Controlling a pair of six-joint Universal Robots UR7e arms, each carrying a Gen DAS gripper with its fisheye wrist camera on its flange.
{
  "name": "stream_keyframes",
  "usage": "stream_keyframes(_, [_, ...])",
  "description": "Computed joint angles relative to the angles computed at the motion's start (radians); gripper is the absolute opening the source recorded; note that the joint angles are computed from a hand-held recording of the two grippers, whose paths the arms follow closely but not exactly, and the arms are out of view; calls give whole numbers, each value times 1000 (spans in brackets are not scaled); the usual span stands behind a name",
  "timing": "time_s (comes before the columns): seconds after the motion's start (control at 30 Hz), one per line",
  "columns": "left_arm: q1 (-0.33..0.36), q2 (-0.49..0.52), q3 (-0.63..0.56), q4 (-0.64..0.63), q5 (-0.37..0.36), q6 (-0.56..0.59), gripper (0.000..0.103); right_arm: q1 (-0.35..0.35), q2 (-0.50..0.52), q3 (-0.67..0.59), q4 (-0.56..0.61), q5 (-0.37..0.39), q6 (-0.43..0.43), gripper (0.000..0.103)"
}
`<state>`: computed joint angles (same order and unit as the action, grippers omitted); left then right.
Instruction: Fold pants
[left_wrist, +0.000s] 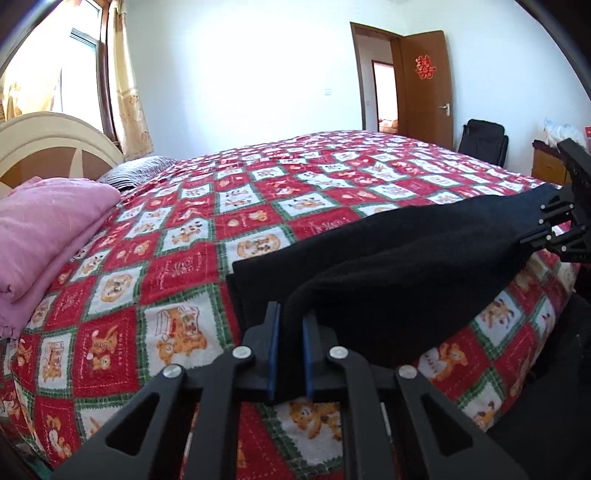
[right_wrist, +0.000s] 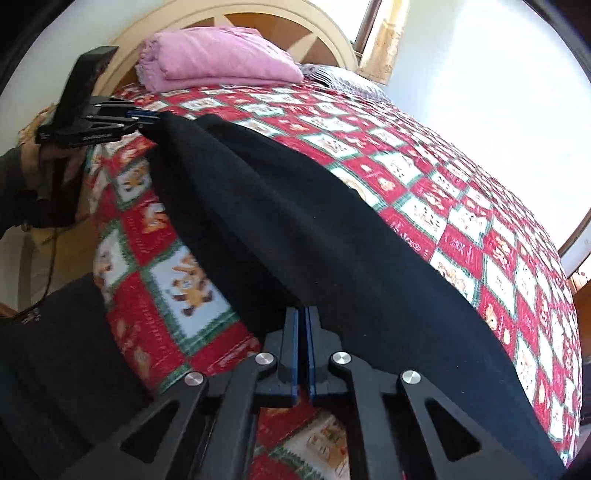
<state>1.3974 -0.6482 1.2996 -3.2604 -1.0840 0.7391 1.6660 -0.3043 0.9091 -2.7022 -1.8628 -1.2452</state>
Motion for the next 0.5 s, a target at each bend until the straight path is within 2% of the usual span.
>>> stream_keyframes(0.13, [18, 8, 2, 39, 7, -23, 13, -10, 24, -26, 45, -43, 13, 3])
stream_keyframes(0.27, [27, -10, 34, 32, -9, -37, 20, -13, 49, -72, 94, -58, 42, 4])
stream_keyframes(0.3, [26, -18, 46, 23, 1, -31, 26, -12, 48, -80, 113, -59, 54, 4])
stream_keyframes(0.33, [25, -26, 62, 6, 20, -18, 37, -11, 48, -90, 138, -60, 63, 6])
stream_keyframes(0.37, [27, -36, 76, -5, 31, -13, 40, -11, 47, -99, 164, -63, 68, 8])
stream_keyframes(0.43, [32, -54, 96, -15, 53, -20, 43, -13, 41, -96, 181, -67, 62, 13])
stream_keyframes(0.5, [35, -66, 112, -46, 96, -18, 43, -18, 26, -99, 235, -58, 93, 16])
